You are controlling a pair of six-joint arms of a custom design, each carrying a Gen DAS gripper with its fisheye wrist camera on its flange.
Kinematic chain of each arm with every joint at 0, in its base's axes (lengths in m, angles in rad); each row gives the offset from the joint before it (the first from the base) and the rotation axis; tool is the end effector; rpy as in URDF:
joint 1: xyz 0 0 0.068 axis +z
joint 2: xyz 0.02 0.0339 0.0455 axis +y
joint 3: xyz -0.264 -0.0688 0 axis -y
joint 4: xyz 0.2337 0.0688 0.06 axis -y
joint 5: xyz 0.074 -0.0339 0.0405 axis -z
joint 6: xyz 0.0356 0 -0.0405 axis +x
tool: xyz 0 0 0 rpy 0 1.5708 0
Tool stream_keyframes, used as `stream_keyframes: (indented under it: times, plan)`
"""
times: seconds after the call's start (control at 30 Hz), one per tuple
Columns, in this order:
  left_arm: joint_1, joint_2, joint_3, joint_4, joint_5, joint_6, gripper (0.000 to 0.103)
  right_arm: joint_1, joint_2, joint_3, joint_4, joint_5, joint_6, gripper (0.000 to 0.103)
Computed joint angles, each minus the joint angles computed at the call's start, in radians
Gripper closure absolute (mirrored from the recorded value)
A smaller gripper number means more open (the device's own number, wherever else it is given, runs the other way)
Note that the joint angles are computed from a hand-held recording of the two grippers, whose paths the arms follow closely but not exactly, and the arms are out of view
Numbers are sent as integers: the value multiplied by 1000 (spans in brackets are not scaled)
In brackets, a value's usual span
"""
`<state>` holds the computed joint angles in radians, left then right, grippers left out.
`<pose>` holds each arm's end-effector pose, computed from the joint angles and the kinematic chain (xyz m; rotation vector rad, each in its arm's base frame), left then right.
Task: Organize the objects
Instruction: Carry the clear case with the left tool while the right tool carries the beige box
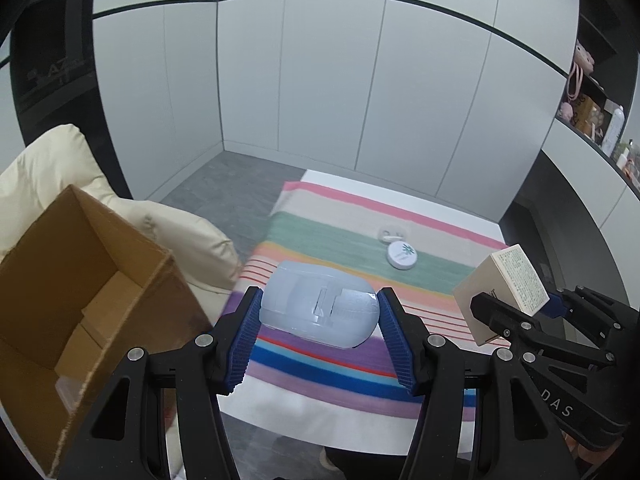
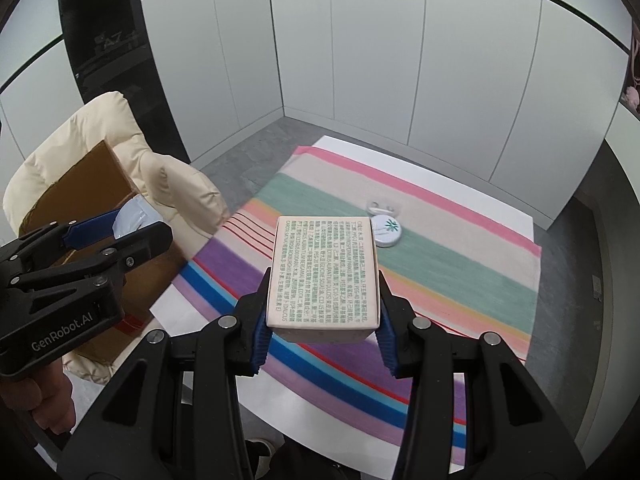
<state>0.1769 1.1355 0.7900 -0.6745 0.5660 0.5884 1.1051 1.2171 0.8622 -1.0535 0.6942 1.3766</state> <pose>0.2035 0.0170 0.2415 0.6840 2.3111 -0.3946 0.1034 0.1550 0.2362 0.4002 2.4010 -0.0978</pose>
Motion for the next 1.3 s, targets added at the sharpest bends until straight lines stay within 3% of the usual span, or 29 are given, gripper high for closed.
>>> stream_keyframes:
  times: [0.57, 1.3]
  plan:
    - [273, 144, 121, -9, 107, 156, 44, -27, 210, 165, 174, 18, -189, 57]
    - [549, 367, 309, -48, 152, 269, 44, -17, 513, 472, 318, -1, -391, 57]
